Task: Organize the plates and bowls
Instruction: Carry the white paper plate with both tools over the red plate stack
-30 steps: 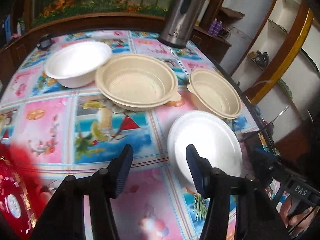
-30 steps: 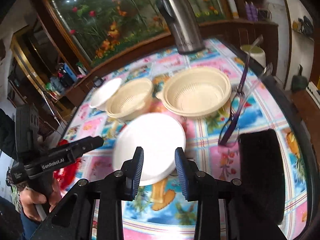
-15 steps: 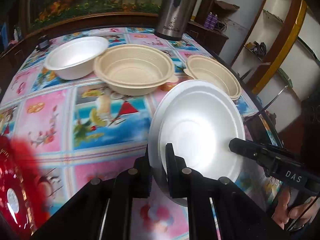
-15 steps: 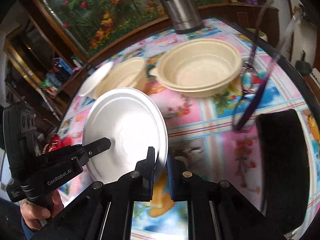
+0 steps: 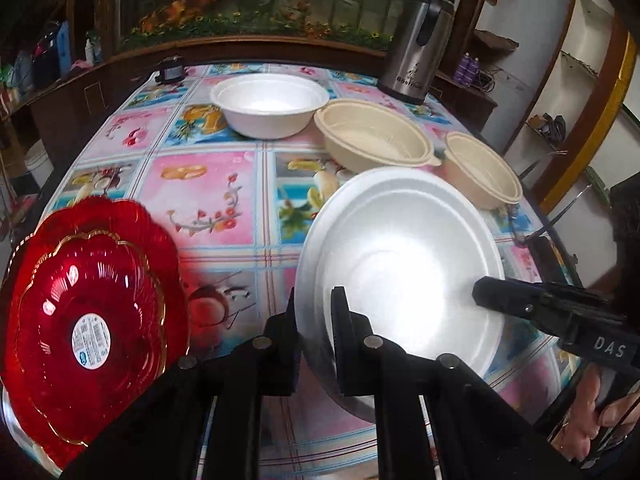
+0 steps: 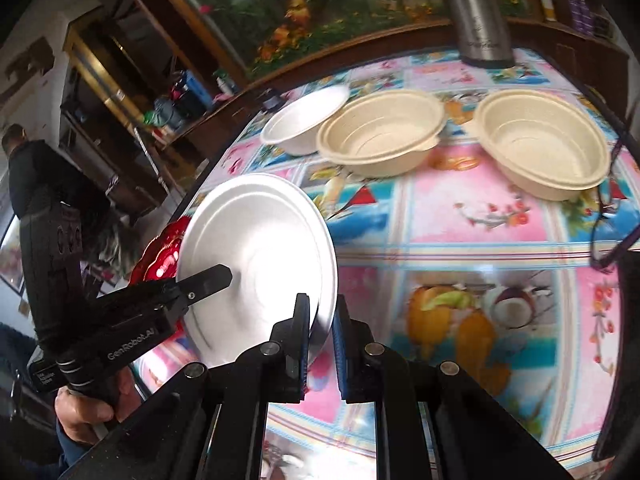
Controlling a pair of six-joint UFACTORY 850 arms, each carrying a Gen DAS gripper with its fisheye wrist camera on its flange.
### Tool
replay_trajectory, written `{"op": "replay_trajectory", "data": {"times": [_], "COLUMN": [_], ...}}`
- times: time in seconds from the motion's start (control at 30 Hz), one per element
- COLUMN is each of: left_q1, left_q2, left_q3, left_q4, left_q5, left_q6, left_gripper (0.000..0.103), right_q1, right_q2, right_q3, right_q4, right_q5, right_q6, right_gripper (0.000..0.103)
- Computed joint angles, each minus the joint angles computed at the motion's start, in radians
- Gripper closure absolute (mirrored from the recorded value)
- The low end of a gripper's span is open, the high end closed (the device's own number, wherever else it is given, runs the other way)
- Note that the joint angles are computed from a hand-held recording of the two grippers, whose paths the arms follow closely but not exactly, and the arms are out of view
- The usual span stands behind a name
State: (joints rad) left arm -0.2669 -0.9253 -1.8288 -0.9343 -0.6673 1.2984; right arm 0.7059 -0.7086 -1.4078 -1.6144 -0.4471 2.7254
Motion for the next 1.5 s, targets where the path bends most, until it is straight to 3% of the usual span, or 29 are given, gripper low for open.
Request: {"op": "replay_trajectory", "data": {"times": [0.1,0.17,0.2,0.23,0.43,0.53,0.63,0.73,1.07,1.27,1.5], "left_q1": [-0.003,-0.001,-0.001,0.0,0.0,-0.007,-0.018,-0.033,-0.018,0.013,0.067], "left_q2": [-0.016,-0.017,-0.017,-0.013,-0.012,-0.003,-0.003,0.023,0.056,0.082,0.087], "left_q3": [-0.016,-0.014,-0.013,-0.007,-0.003,0.015,0.019,0.064,0.084,0.095,0.069], "left_q4": [0.019,0.011,0.002,-0.009,-0.025,-0.033,-0.02,-0.055,-0.139,-0.21,-0.263], "left_q5": [0.017,0.026,0.036,0.044,0.052,0.064,0.053,0.105,0.081,0.087,0.092], "left_q6": [-0.031,-0.029,-0.025,-0.015,0.007,0.036,0.041,0.106,0.173,0.212,0.204], "left_gripper": [0.088,0.078,0.067,0.062,0.064,0.077,0.085,0.085,0.085,0.085,0.084], "right_q1": [-0.001,-0.002,-0.002,-0.002,0.006,0.006,0.004,0.006,0.008,0.004,-0.001], "right_q2": [-0.012,-0.018,-0.018,-0.018,-0.021,-0.016,-0.016,-0.013,0.022,0.004,-0.069], "right_q3": [-0.018,-0.026,-0.024,-0.022,-0.032,-0.024,-0.016,-0.003,0.031,-0.028,-0.19], "right_q4": [0.044,0.092,0.096,0.093,0.162,0.141,0.115,0.077,-0.012,0.0,0.088], "right_q5": [0.013,0.011,0.01,0.009,-0.018,-0.011,-0.008,-0.023,-0.059,-0.048,-0.029], "right_q6": [-0.042,-0.079,-0.075,-0.069,-0.147,-0.125,-0.098,-0.042,0.06,-0.009,-0.213], "right_gripper": [0.091,0.091,0.091,0.091,0.09,0.09,0.09,0.091,0.091,0.091,0.091]}}
